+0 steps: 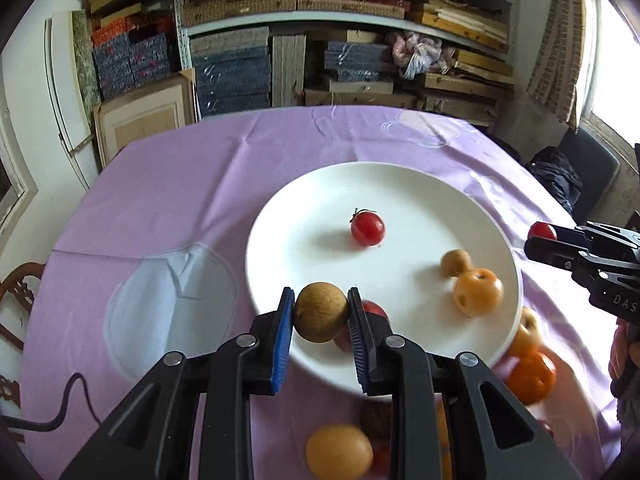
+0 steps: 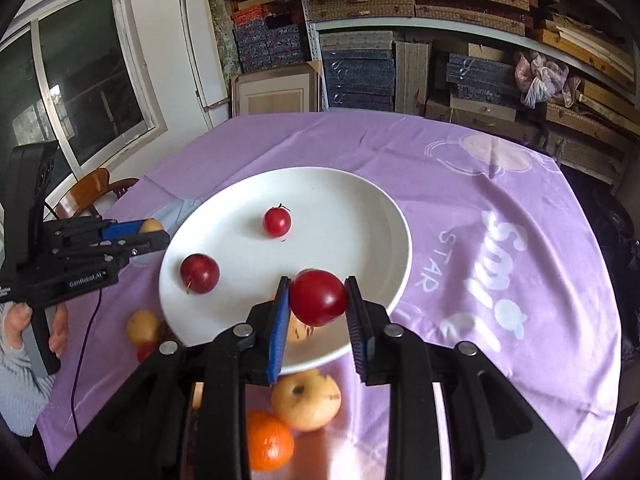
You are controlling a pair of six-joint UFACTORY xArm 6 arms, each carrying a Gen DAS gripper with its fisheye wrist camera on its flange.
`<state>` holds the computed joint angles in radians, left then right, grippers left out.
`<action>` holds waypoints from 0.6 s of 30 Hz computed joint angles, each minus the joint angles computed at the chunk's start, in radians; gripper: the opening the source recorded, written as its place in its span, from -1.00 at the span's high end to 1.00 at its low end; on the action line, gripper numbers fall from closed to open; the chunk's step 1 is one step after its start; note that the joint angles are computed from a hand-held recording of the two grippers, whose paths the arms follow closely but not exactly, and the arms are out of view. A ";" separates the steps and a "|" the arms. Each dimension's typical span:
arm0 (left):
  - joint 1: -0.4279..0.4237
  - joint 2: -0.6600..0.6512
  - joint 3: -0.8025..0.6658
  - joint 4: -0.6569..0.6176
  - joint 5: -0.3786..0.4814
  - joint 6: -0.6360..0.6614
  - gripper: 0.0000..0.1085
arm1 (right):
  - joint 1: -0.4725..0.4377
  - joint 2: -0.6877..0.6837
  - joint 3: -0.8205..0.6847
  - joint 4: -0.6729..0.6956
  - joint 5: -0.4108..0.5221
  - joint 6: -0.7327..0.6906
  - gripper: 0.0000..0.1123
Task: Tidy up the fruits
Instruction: 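Lower the tan pear and red tomato onto the white plate and open both tools, then withdraw both open tools from the plate toward the remaining fruits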
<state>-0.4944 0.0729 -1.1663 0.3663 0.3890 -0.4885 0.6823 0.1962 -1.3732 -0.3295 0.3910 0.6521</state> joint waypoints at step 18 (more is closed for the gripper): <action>0.007 -0.096 0.103 0.109 -0.024 -0.096 -0.21 | 0.005 -0.148 0.178 -0.174 -0.135 0.193 -0.25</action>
